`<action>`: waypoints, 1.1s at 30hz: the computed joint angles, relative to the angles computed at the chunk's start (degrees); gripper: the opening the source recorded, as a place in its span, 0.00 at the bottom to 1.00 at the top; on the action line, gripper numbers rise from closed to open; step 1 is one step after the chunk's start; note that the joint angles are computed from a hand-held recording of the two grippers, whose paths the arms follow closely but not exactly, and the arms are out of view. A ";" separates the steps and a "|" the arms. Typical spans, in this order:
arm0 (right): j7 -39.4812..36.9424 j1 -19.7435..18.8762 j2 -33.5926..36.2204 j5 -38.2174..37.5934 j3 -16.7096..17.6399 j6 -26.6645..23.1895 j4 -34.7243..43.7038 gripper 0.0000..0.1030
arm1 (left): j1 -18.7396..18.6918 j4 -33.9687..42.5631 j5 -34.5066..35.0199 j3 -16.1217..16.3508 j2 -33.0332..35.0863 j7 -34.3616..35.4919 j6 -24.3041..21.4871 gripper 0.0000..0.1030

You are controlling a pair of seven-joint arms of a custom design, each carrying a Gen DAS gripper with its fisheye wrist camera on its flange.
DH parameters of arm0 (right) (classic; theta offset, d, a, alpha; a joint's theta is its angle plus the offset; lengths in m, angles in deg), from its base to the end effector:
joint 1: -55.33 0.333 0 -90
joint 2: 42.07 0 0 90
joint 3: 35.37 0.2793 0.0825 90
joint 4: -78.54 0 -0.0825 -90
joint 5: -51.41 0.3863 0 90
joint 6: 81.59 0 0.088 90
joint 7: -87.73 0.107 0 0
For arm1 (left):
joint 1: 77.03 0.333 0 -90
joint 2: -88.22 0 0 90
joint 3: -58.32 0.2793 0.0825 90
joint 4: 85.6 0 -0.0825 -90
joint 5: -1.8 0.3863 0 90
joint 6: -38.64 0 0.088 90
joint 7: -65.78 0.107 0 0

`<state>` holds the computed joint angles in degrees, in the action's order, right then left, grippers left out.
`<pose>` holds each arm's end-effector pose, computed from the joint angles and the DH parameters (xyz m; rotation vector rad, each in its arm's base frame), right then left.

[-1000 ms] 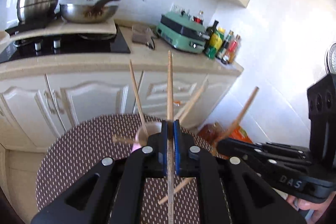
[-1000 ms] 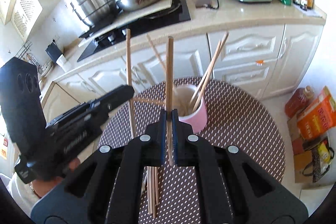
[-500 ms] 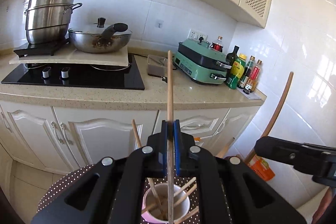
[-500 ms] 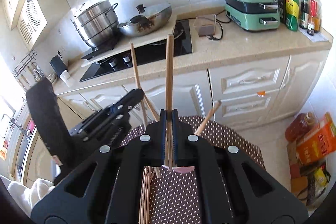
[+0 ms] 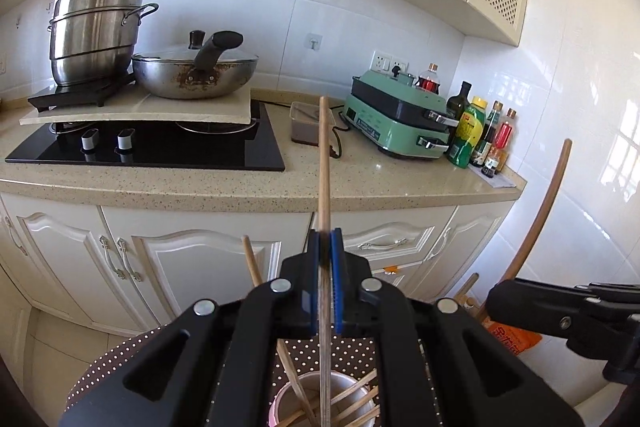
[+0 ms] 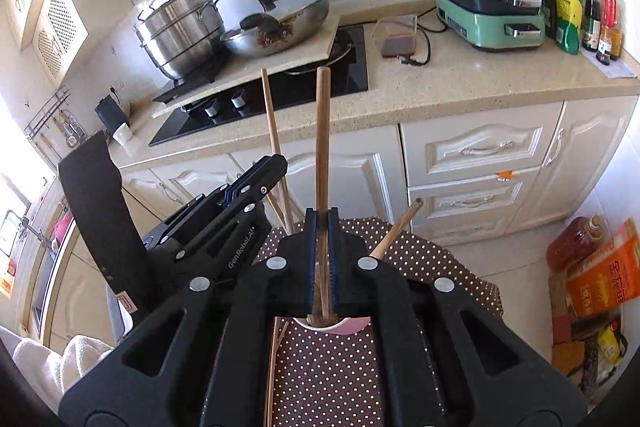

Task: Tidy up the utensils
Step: 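Lift both held chopsticks and carry them above the pink cup, then lower chopsticks into the pink cup and open both grippers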

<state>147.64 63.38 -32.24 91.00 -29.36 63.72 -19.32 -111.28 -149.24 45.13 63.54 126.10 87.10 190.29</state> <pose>0.6393 0.1481 0.5222 -1.8623 1.3484 -0.1840 0.6507 -0.4095 0.4986 -1.7351 1.5192 -1.0987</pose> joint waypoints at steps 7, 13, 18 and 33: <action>1.03 -0.02 0.85 -1.08 0.03 -1.49 -0.02 0.05 | 0.22 -0.89 -0.65 -0.68 -0.06 1.08 -1.12 0.05; 1.94 0.18 1.06 -1.78 0.22 -1.50 -0.65 0.05 | 1.45 -5.49 -3.10 -2.51 -2.73 3.86 0.14 0.06; 2.83 0.50 1.02 -2.38 0.41 -0.81 -1.61 0.06 | 2.21 -9.79 -5.40 -3.94 -5.28 6.21 0.33 0.06; 6.45 1.77 0.82 -6.09 0.86 0.95 -4.21 0.06 | 5.06 -20.22 -14.55 -7.74 -12.23 14.00 2.66 0.24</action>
